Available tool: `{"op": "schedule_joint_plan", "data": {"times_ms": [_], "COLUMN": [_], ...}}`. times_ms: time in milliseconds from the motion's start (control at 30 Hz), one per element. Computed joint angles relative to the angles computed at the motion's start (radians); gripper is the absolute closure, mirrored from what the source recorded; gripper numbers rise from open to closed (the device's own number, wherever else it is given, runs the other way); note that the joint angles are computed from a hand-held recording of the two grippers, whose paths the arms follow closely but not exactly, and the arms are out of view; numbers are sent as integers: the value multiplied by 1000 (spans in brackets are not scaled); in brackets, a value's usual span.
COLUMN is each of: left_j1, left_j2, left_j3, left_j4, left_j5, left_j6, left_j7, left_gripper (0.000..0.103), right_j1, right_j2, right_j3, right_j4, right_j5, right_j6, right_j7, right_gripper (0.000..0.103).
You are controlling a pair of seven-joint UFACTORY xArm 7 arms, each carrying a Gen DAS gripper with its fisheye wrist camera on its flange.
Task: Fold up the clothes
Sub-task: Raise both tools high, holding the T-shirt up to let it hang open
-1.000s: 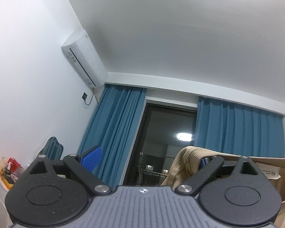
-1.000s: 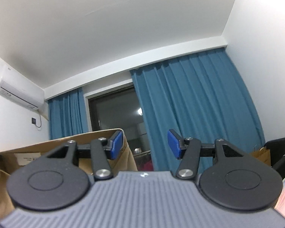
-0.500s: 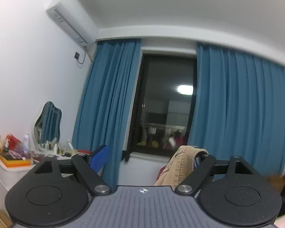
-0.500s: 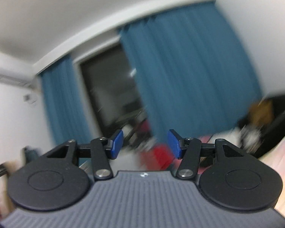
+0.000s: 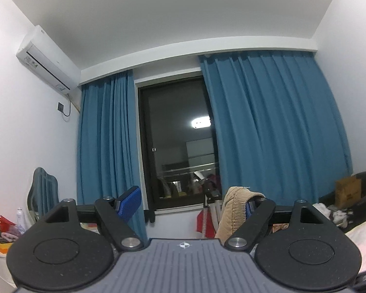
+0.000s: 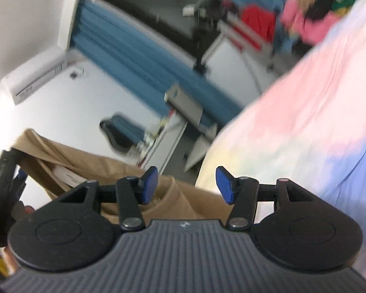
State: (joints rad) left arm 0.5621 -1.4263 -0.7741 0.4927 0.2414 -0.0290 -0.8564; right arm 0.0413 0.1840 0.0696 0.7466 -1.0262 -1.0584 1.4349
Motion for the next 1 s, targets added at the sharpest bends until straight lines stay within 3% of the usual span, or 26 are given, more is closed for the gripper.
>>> {"op": "schedule_joint_plan", "data": {"times_ms": [167,300,467,533,567,600,767,900,1000], "left_j1": [-50,-80,-154,-186,-194,-199,-143,-30,59], "left_j2": [-37,-32,-80,-99,-107,-115,-141,-89,-35], "left_j3": [8,53,94,106,110,113,146,169,187], "left_j4": [5,31,40,45,51,58,120,259,370], "left_j5": [5,28,46,47,48,49,3,-19,-5], "left_j6": [57,91,162,203,228,255,356,457,456], "left_j7": [2,43,93,107,112,117,32,-52,-88], "left_gripper": [22,22,22,22,22,22,23,27,27], "right_j1": [-4,39,75,88,95,99,113,123,105], "right_j2": [8,-59,-49,-99,-132,-180,-512,-771,-903], "right_j3": [0,2,19,20,21,20,-11,-31,-16], "right_j4": [67,79,90,79,72,53,-75,-78,-42], "right_j5": [-143,-177,-185,-214,-233,-235,-157,-160,-118], "right_j6": [-84,51,89,155,193,235,470,698,814], "right_j7": [69,57,50,65,75,85,94,119,78], "right_gripper": [47,47,51,70,89,96,98,98,98]}}
